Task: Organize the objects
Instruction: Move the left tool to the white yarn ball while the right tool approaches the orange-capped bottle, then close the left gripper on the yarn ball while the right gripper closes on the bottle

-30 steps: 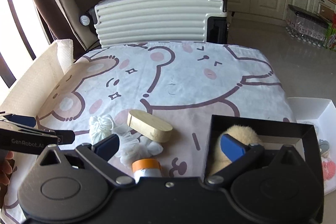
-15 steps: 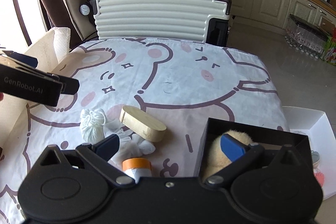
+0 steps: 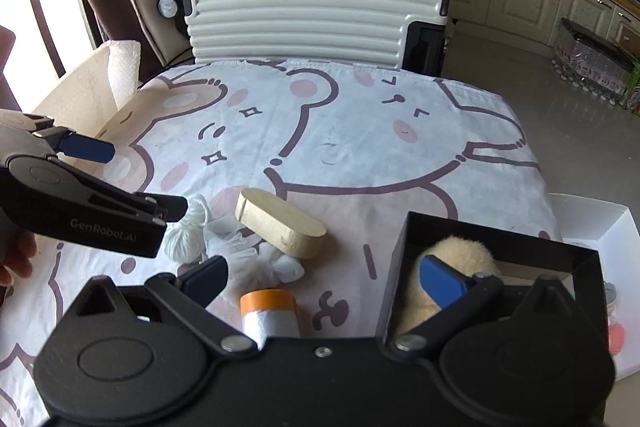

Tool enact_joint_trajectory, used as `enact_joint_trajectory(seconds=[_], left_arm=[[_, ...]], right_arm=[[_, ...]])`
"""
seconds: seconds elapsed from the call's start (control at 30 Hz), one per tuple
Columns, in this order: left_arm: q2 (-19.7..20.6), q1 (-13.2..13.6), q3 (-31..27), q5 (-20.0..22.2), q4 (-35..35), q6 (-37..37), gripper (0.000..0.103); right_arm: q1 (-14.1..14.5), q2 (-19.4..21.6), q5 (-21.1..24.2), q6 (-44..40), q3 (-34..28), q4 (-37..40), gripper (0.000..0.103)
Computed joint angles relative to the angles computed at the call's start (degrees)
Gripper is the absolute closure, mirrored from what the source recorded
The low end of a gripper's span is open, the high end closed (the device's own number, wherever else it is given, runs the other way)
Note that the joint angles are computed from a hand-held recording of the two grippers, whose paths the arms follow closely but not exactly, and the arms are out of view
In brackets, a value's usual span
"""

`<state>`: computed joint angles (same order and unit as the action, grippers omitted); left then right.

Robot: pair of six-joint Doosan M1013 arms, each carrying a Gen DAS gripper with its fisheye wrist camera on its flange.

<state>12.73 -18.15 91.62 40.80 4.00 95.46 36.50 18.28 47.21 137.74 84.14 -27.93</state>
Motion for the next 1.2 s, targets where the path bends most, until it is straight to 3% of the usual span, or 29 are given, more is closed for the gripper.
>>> enact_joint_trajectory(seconds=[0.13, 0.17, 0.23, 0.3, 0.43, 0.7, 0.93, 1.13, 1.2], left_arm=[[0.3, 0.8, 0.2, 0.4, 0.5, -3.8, 0.016], [0.3, 1.1, 0.2, 0.5, -0.3, -4.0, 0.019], [0.3, 1.5, 0.2, 0.5, -2.0, -3.9, 0.02], [0.4, 1.8, 0.0, 0.9, -3.2, -3.3, 0.022], [1.2, 2.5, -0.9, 3.3, -7.5, -1.7, 0.028], [2.5, 3.3, -2.0, 5.8, -10.3, -4.8, 0.028], [3.8, 3.6, -2.8, 7.3, -10.6, -4.8, 0.029], [5.0, 3.9, -3.8, 8.4, -13.1, -5.7, 0.031], [5.5, 3.9, -4.2, 9.1, -13.5, -6.7, 0.033]], right_arm=[[-0.4, 0.4, 0.8, -3.8, -0.4, 4.3, 0.003], [-0.6, 0.4, 0.3, -4.3, -0.3, 5.4, 0.01], [-0.8, 0.7, 1.1, -5.5, -0.7, 7.1, 0.037], [-1.1, 0.9, 1.4, -6.9, -0.9, 9.5, 0.044], [-2.1, 1.0, 0.7, -8.9, -0.6, 15.8, 0.046], [-3.1, 2.2, 3.3, -11.8, -1.6, 21.4, 0.049], [-2.4, 4.1, 8.2, -17.6, -3.9, 21.9, 0.052], [-2.4, 4.3, 8.7, -17.3, -4.3, 21.4, 0.056], [-2.5, 4.4, 8.6, -18.4, -4.5, 21.9, 0.062]])
